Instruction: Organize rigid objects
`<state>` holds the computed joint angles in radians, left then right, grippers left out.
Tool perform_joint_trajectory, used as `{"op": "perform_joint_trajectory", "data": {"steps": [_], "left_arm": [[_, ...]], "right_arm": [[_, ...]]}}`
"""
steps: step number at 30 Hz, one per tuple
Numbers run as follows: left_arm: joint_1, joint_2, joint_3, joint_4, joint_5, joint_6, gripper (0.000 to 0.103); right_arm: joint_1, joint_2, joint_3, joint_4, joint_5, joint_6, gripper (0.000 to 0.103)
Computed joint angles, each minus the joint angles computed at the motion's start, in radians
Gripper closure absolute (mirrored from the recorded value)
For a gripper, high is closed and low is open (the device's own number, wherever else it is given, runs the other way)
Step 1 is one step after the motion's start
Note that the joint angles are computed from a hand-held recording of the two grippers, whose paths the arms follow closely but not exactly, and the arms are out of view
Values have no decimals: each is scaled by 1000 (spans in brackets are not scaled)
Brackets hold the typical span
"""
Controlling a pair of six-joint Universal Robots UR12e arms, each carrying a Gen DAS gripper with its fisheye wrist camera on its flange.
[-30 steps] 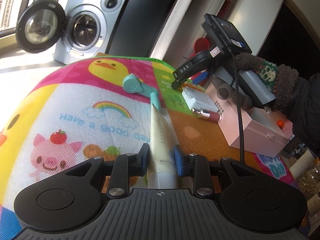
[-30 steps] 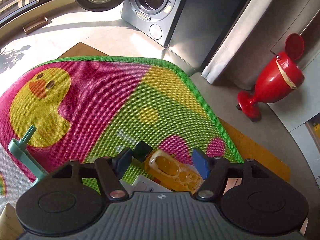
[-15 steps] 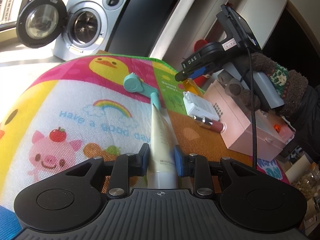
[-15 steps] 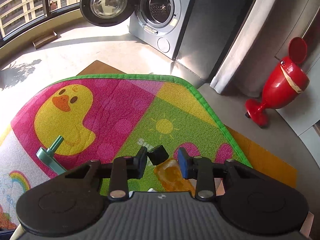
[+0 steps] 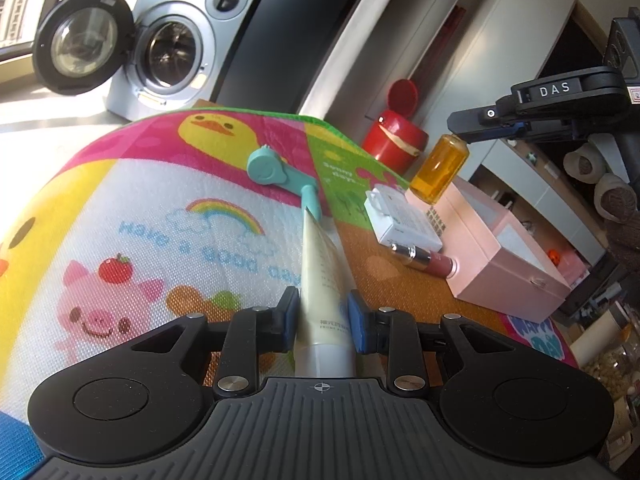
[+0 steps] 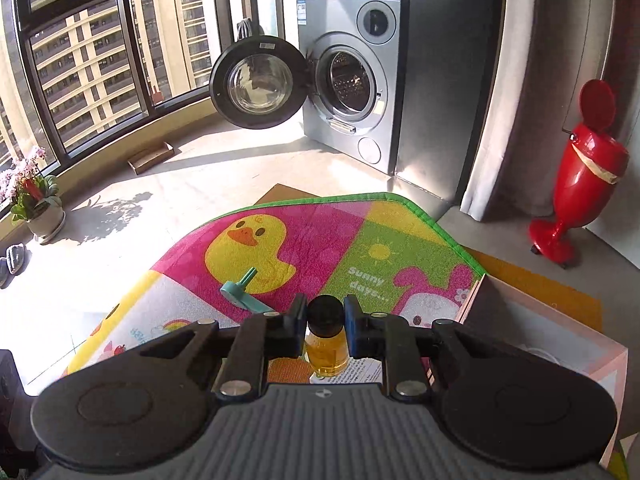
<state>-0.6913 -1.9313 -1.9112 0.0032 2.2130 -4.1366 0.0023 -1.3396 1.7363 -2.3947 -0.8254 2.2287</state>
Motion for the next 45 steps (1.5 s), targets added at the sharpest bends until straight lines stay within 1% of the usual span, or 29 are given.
{"op": "perform_joint_trajectory", "data": {"steps": [3, 7, 8, 10, 12, 13, 15, 17, 19, 20, 22, 24, 25, 26, 28, 30, 31, 32, 33, 34, 35, 37, 39, 40, 42, 45], "left_arm": [[0, 1, 9, -26, 2, 6, 72], [-6, -1, 44, -110, 16, 42, 74], [-4, -3, 51, -109, -3, 59, 74], [0, -9, 61, -93, -58, 84, 74], [-2, -16, 76, -97, -92, 105, 73], [-6, -18, 83, -105, -97, 112, 73], [-13, -18, 90, -122, -93, 110, 73], [-26, -8, 89, -135, -54, 104, 74], [-37, 8, 82, -148, -19, 118, 74], [-39, 19, 78, -154, -23, 136, 74], [-40, 38, 71, -164, -67, 192, 74], [-38, 48, 76, -186, -127, 268, 74], [-40, 48, 88, -216, -158, 333, 74], [-43, 43, 102, -248, -171, 384, 73], [-44, 31, 134, -313, -192, 457, 73], [-35, 24, 153, -365, -250, 507, 73], [-30, 20, 161, -389, -277, 528, 70], [-33, 15, 166, -386, -272, 557, 64], [-32, 12, 172, -395, -281, 578, 63], [-33, 10, 181, -412, -287, 586, 61], [-34, 7, 188, -419, -291, 592, 61], [-40, -2, 201, -431, -279, 595, 61], [-45, -14, 221, -467, -233, 557, 62], [-43, -19, 230, -488, -226, 535, 61], [-41, -29, 241, -498, -213, 503, 62], [-43, -39, 249, -485, -208, 505, 65]], "right_arm": [[-55, -54, 48, 82, 48, -86, 85], [-109, -94, 94, 160, 45, -156, 84], [-120, -100, 107, 164, 39, -166, 85], [-135, -106, 129, 149, 24, -175, 85], [-148, -107, 146, 133, 13, -178, 84], [-156, -107, 155, 125, 11, -181, 84], [-164, -100, 165, 106, 9, -175, 84], [-168, -89, 180, 56, 11, -164, 84], [-174, -82, 196, 12, 20, -159, 84], [-181, -82, 205, -6, 35, -158, 84], [-193, -81, 216, -25, 61, -153, 83], [-205, -81, 230, -61, 83, -142, 75], [-214, -83, 240, -84, 100, -135, 64], [-222, -84, 248, -99, 117, -133, 55], [-241, -91, 266, -116, 146, -141, 49], [-260, -99, 285, -135, 160, -154, 45], [-266, -102, 294, -147, 162, -158, 41], [-277, -104, 306, -163, 163, -162, 40], [-283, -104, 312, -166, 157, -167, 40], [-288, -102, 316, -162, 149, -169, 39], [-291, -99, 319, -162, 137, -165, 37], [-292, -87, 334, -209, 104, -122, 36], [-286, -74, 347, -272, 62, -84, 36], [-284, -70, 353, -291, 51, -80, 36], [-286, -71, 362, -290, 59, -100, 36], [-295, -84, 373, -274, 135, -142, 36]]}}
